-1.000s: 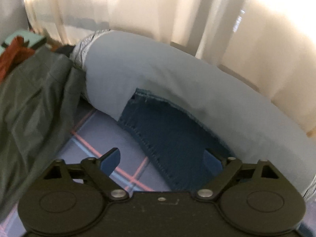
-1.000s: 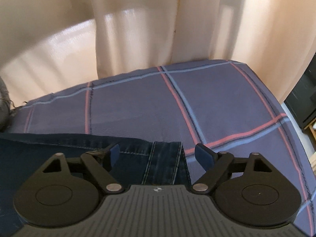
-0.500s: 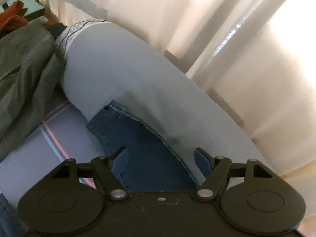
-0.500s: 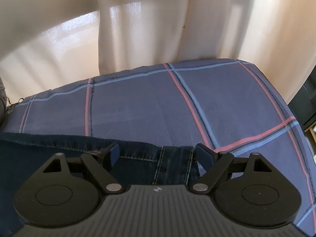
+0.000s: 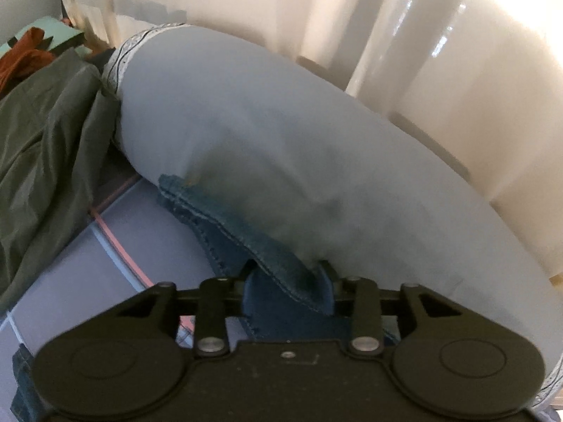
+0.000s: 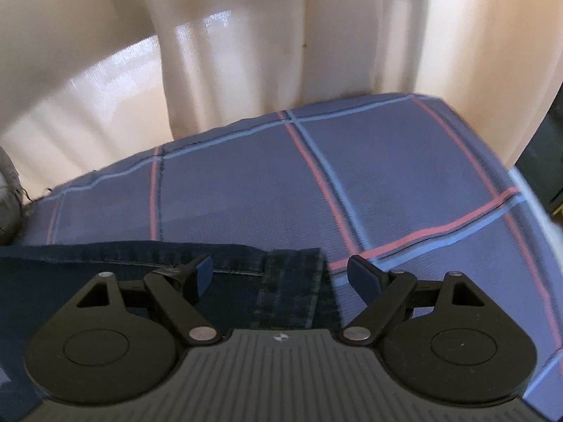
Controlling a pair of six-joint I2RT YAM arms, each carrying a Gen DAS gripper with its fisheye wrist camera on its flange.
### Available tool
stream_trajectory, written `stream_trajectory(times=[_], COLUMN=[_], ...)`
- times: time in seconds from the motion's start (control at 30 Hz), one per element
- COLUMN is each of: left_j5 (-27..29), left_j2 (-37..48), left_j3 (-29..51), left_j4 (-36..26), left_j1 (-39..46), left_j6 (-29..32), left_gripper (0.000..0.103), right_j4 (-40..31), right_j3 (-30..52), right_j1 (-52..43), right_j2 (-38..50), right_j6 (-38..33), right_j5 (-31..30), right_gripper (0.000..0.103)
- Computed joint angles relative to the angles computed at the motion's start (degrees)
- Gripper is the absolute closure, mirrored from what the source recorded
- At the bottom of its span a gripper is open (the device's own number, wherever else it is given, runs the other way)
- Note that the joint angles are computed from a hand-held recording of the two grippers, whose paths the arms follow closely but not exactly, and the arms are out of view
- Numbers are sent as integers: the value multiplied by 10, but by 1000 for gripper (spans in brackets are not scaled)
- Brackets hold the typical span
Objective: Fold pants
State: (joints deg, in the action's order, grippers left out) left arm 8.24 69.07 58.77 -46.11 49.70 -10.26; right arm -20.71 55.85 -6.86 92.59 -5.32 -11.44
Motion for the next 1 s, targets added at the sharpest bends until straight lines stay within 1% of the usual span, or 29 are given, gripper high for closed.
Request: stream_trajectory(times=[0.07,0.1,0.13,0.2,0.23,0.3,0.37,0.4,0.43,0.47,0.5,0.53,0.6,0.7,0.73,0.8,0.83,0.9,0.97,1.0], left_j5=[4,9,13,5,-2,-19,-37,-39,-44,-46,-46,-50,-49,-17,-8,-10,-17,-33,-53,-62], left_j2=[3,4,8,4,2,-4,-12,-16,-20,-23,-25,-28,-45,-59,-55,-44,-40,-38,-41,-45], left_j3=[-5,-4,-2,-10,-13,-23,-32,-40,-45,-51,-58,-61,-68,-73,-71,-73,-80,-94,-110,-116], left_j4=[6,3,2,12,16,28,36,47,55,63,70,69,71,77,78,90,101,126,149,155], left_j1=[0,0,1,-5,-11,-24,-40,-44,-49,-52,-51,-54,-50,-20,-13,-14,-20,-36,-53,-59], left_j6=[5,8,13,19,20,19,13,11,9,7,4,-1,1,3,-5,-17,-23,-23,-15,-11], left_gripper=[69,70,70,74,74,74,72,72,72,75,75,76,77,77,77,77,77,76,75,74], right_j4=[2,-2,-15,-37,-35,-7,6,14,26,31,36,41,64,102,124,166,171,163,148,175], right_j3=[1,7,16,33,34,22,16,5,-9,-19,-25,-30,-49,-68,-72,-71,-64,-27,2,-9], right_j1=[0,-4,-9,-17,-20,-20,-11,-4,5,14,18,18,8,-27,-31,-18,-3,19,38,46], right_j2=[0,5,14,33,40,43,43,35,23,13,7,2,-23,-65,-71,-61,-47,14,70,84], right_j6=[-5,-6,-8,-19,-21,-19,-21,-36,-60,-63,-53,-47,-45,-27,-20,-17,-14,-2,-4,-3], right_j5=[18,17,8,-6,-9,-8,3,2,-1,-1,0,-5,-22,-87,-94,-77,-58,-24,9,25], right_gripper=[0,0,0,0,0,0,0,8,34,45,57,66,70,74,74,75,75,74,66,48])
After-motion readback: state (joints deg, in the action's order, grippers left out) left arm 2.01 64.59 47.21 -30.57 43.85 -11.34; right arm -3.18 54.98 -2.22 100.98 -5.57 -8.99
